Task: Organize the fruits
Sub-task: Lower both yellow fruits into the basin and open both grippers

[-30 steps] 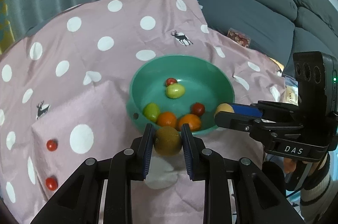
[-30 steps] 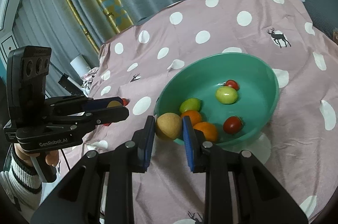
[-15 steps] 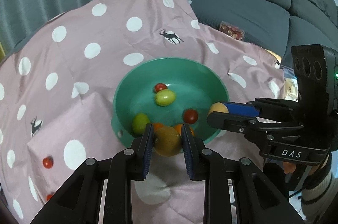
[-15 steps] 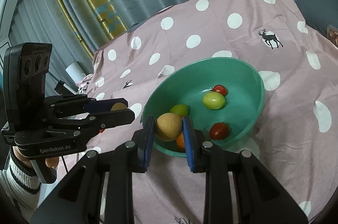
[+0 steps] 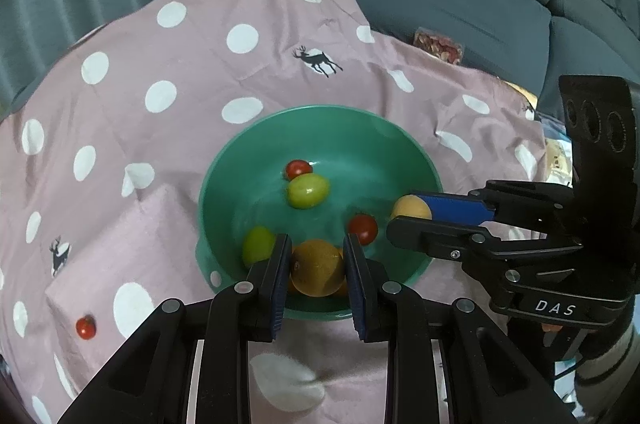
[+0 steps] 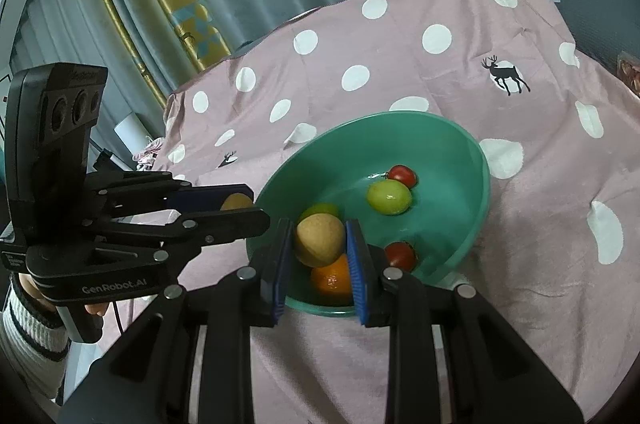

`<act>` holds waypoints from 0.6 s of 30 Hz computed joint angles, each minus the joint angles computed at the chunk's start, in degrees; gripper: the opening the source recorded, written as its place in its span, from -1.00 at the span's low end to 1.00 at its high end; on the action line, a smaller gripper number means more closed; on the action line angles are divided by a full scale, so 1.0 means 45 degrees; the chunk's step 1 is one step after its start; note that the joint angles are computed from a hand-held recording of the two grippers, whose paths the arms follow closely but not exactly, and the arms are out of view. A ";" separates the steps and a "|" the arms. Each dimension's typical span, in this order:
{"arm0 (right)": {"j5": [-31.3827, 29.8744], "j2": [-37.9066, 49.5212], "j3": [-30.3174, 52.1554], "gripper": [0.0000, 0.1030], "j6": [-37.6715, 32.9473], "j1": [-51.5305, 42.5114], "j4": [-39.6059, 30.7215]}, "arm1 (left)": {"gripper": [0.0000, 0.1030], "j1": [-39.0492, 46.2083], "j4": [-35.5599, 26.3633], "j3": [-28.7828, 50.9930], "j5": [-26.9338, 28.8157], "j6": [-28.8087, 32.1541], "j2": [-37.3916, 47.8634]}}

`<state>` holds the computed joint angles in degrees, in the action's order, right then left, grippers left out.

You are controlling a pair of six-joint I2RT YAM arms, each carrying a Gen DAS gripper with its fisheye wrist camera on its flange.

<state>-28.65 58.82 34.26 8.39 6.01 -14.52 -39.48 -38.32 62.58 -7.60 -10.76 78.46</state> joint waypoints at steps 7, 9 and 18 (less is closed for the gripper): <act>-0.0017 0.0464 0.0185 -0.48 -0.0239 -0.0100 0.0110 | -0.48 0.0201 0.0117 0.0199 0.0155 0.0131 0.0602; 0.0090 0.0565 0.0208 -0.48 -0.0293 -0.0058 0.0179 | -0.48 0.0242 0.0153 0.0234 0.0205 0.0179 0.0734; 0.0177 0.0888 0.0247 -0.48 -0.0457 -0.0080 0.0315 | -0.48 0.0330 0.0213 0.0471 0.0296 0.0293 0.1249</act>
<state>-27.85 62.82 35.37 6.33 5.65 -13.10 -37.99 -37.36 64.70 -6.27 -9.44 84.08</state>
